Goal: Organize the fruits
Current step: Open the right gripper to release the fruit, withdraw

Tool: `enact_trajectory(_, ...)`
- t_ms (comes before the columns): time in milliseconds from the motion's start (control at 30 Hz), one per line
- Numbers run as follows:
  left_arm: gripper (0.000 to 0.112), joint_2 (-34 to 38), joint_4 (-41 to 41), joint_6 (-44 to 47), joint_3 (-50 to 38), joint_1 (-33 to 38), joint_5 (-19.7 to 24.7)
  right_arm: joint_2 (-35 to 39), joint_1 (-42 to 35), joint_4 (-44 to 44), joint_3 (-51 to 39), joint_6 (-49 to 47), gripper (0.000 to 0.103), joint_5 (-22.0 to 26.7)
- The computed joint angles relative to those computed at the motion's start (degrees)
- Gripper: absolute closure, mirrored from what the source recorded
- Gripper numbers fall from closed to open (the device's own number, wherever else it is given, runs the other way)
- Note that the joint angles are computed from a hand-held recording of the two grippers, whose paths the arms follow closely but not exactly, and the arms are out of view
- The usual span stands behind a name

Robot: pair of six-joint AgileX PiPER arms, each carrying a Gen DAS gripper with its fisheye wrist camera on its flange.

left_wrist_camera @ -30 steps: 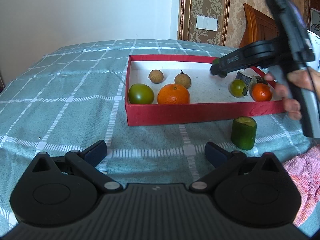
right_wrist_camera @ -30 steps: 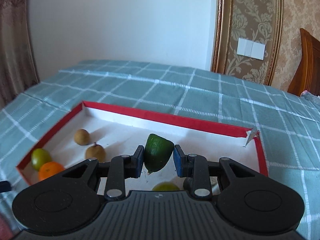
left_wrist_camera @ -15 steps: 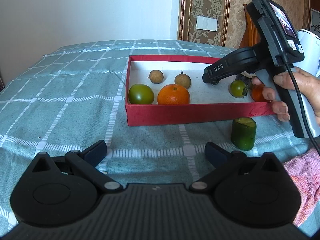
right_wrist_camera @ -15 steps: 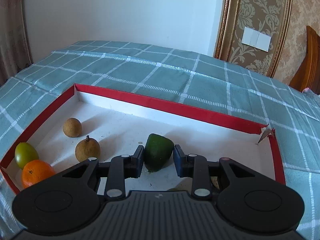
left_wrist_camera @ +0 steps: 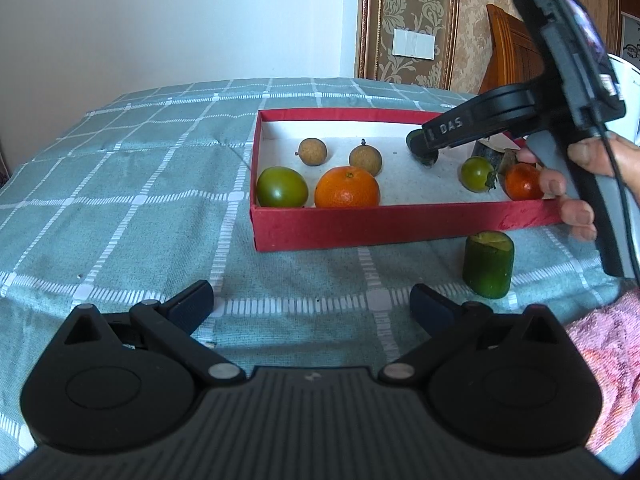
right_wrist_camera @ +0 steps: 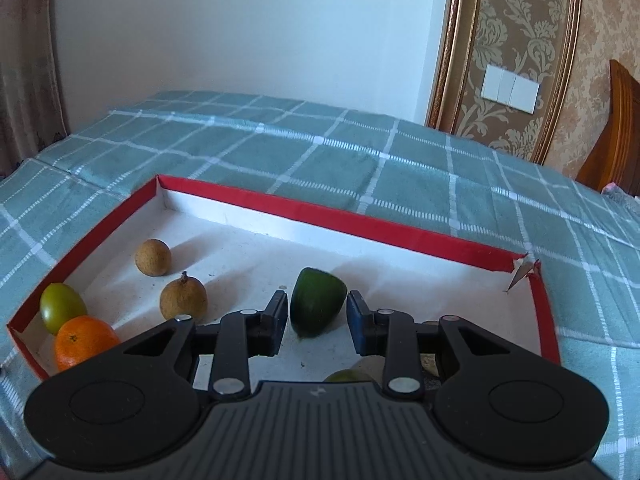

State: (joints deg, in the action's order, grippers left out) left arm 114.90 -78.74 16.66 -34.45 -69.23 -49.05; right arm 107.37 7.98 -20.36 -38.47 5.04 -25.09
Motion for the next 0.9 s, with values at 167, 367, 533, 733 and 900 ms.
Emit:
enact_trajectory(167,0.009,0.06,-0.18,0.28,-0.13,0.00,0.04,-3.66,-1.90,-0.28,5.36,-1.47,0.058,-4.76)
enact_trajectory(367,0.009,0.15,-0.58,0.95,-0.43,0.03,0.14,-9.13,-7.30,-9.80,12.47,3.22,0.057,-9.71)
enact_trajectory(533,0.009,0.17,-0.63,1.03,-0.50,0.02,0.15,-13.58,-12.78,-15.32,19.55,2.63,0.044,-15.70)
enact_trajectory(733,0.009,0.19,-0.77,1.45,-0.48,0.16,0.24,-15.67,-25.10,-30.31,24.28,8.60,0.044,-21.64)
enact_trajectory(900,0.009,0.21,-0.90,1.56,-0.56,0.09,0.23,-12.15,-32.45,-33.90,25.59,6.68,0.041,-24.94)
